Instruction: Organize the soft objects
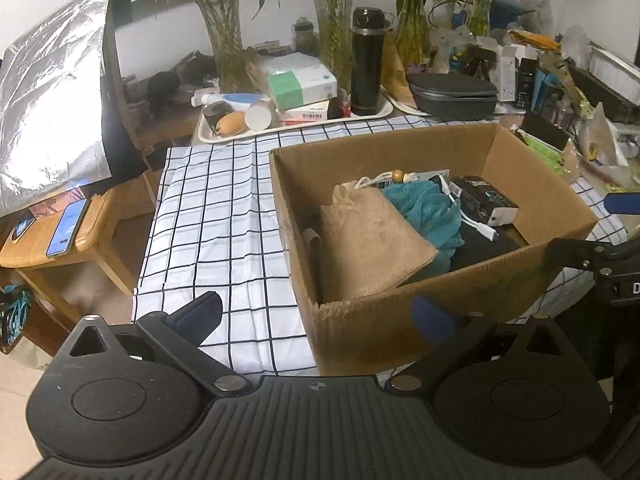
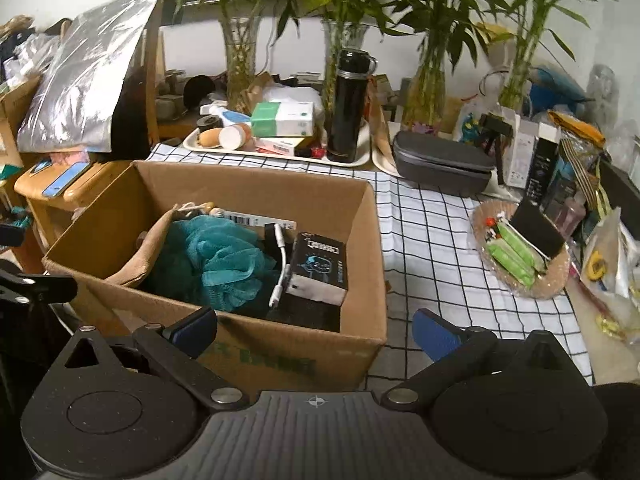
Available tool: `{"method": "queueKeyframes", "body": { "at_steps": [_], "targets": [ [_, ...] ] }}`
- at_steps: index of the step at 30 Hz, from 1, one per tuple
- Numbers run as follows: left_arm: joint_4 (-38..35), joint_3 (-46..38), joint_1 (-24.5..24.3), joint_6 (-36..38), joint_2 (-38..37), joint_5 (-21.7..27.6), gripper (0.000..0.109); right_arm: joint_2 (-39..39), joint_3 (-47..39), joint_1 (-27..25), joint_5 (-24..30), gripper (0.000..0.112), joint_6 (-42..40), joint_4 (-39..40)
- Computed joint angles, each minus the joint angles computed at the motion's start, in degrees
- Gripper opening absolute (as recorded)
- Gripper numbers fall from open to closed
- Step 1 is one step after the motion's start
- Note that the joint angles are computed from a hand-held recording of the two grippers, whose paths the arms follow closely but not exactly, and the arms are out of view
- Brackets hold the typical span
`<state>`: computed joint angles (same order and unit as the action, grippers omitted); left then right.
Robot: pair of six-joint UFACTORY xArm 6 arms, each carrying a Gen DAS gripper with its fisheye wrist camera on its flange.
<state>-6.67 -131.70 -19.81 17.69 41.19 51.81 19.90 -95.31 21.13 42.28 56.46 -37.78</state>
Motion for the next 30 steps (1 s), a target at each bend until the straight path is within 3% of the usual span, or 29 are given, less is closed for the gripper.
{"method": "queueKeyframes", "body": {
  "at_steps": [8,17,30],
  "targets": [
    [0.7,-4.0,0.1,-0.9,2.2,3.3,0.103,0.1,-1.3,-0.3,2.8,0.103,-2.7,3.2],
    [0.2,-13.4,0.6,-2.5,7.0,10.4,0.103,0.8,-3.3,-0.3,5.9,0.103,-6.4,6.5],
    [-0.1,-13.9,-0.4,-1.4,7.2,12.4,0.103,0.6,-4.1,-0.6,8.1,0.103,-10.0,11.0]
  ]
}}
